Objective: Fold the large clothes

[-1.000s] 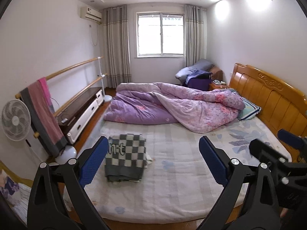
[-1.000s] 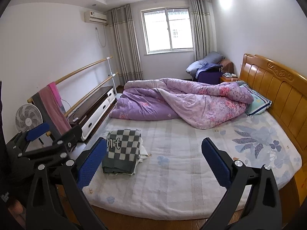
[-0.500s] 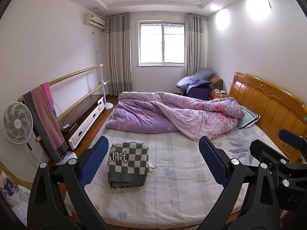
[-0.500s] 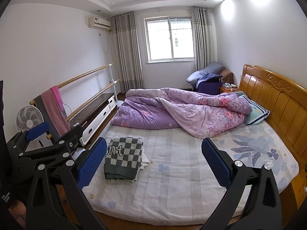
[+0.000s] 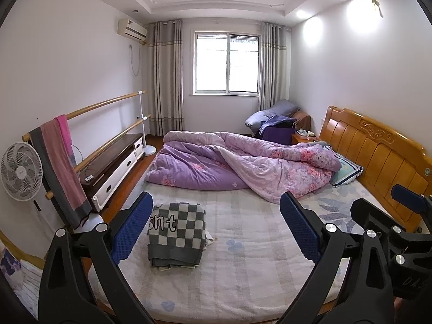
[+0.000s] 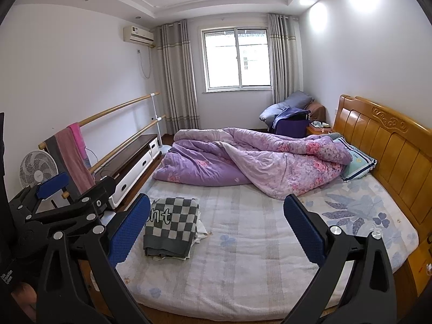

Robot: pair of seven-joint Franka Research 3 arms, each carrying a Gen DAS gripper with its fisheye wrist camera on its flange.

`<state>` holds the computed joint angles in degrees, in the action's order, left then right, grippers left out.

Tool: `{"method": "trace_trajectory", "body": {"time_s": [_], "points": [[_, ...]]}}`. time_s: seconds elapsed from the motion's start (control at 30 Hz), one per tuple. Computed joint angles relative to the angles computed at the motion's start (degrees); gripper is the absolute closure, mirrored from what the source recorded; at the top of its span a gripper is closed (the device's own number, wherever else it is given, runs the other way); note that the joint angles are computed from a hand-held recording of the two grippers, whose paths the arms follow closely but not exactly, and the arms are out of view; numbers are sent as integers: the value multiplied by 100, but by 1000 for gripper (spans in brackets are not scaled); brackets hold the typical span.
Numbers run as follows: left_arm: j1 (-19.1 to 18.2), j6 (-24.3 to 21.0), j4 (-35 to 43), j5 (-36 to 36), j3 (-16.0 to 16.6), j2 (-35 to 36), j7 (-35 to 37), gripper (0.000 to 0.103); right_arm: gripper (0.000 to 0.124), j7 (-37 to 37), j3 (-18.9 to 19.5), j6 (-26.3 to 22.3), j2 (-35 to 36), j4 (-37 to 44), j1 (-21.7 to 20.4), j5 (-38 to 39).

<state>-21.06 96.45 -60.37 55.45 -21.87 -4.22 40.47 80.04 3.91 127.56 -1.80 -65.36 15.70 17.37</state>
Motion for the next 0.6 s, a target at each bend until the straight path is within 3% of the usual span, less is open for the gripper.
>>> {"method": "trace_trajectory", "body": {"time_s": [0.6], "points": [[129,78,-150,-97,54,-76,-4,7,28,85,17,-43,106,116,31,-68]]}}
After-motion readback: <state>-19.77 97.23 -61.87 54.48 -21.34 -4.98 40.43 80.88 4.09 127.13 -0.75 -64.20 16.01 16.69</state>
